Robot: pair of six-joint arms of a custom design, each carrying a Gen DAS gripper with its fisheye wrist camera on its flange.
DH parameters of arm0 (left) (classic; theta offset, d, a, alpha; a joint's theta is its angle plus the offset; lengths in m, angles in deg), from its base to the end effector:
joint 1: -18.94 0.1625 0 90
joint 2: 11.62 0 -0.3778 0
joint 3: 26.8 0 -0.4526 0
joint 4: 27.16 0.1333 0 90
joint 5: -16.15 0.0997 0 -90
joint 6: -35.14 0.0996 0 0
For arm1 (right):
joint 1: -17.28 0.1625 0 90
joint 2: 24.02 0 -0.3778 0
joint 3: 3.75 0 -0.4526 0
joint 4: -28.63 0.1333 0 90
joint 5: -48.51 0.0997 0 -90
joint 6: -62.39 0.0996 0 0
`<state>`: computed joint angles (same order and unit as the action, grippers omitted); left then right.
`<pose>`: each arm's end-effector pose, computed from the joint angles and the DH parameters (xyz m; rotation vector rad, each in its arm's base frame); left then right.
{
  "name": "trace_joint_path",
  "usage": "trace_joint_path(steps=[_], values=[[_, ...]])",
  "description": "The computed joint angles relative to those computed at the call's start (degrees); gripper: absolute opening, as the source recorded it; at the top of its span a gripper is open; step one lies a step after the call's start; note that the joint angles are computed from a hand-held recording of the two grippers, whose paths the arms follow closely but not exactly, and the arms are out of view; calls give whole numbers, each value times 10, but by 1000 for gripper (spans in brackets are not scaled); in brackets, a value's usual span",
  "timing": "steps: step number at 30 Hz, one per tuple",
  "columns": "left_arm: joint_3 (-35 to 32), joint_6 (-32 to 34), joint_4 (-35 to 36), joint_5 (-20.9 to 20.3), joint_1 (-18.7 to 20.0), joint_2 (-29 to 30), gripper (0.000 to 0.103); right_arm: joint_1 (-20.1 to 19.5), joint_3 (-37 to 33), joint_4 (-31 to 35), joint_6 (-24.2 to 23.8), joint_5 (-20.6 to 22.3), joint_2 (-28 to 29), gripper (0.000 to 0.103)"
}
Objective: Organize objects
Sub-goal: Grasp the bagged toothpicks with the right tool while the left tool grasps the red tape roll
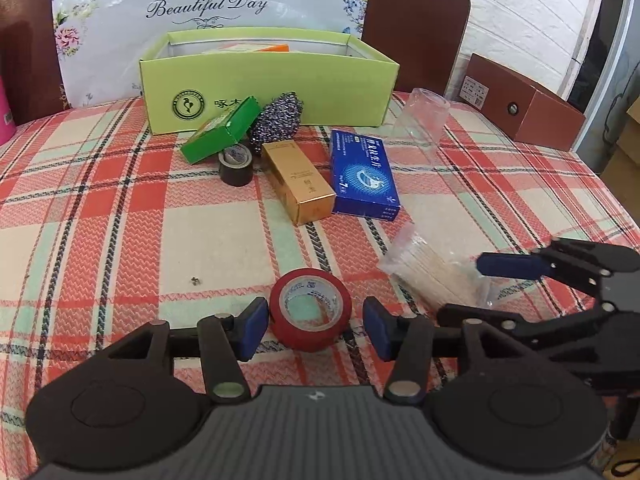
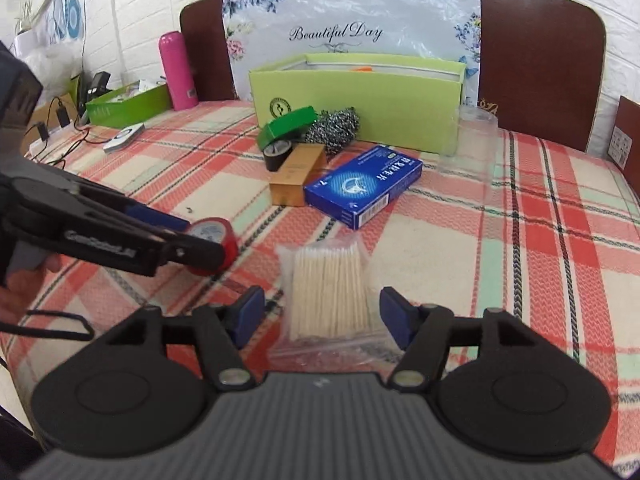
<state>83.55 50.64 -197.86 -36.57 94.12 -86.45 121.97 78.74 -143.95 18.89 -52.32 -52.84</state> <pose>0.0353 -0.6235 0.2790 0.2931 2.3299 -0.9628 0.2969 -0.6807 -0.0574 1.2874 -2.4526 0.6261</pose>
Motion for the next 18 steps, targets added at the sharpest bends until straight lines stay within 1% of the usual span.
trace_joint_path(steps=[3, 7, 10, 14, 16, 17, 18], values=[[-3, 8, -9, 9, -2, 9, 59, -3, -22, 24, 16, -9, 12, 66], [-11, -8, 5, -1, 6, 10, 59, -8, -19, 16, 13, -2, 12, 66], [-14, -4, -2, 6, 5, 16, 59, -9, -21, 4, -1, -1, 19, 66], [-17, 1, -7, 0, 8, 20, 59, -12, -28, -21, -1, 8, 31, 66], [-18, 4, -7, -1, 9, 21, 59, -12, -30, -36, -11, 6, 37, 65], [-19, 6, -6, -1, 10, 21, 57, -11, -29, -44, -18, 3, 40, 57], [-19, 7, -7, 0, 10, 22, 56, -10, -27, -48, -25, 3, 40, 46]])
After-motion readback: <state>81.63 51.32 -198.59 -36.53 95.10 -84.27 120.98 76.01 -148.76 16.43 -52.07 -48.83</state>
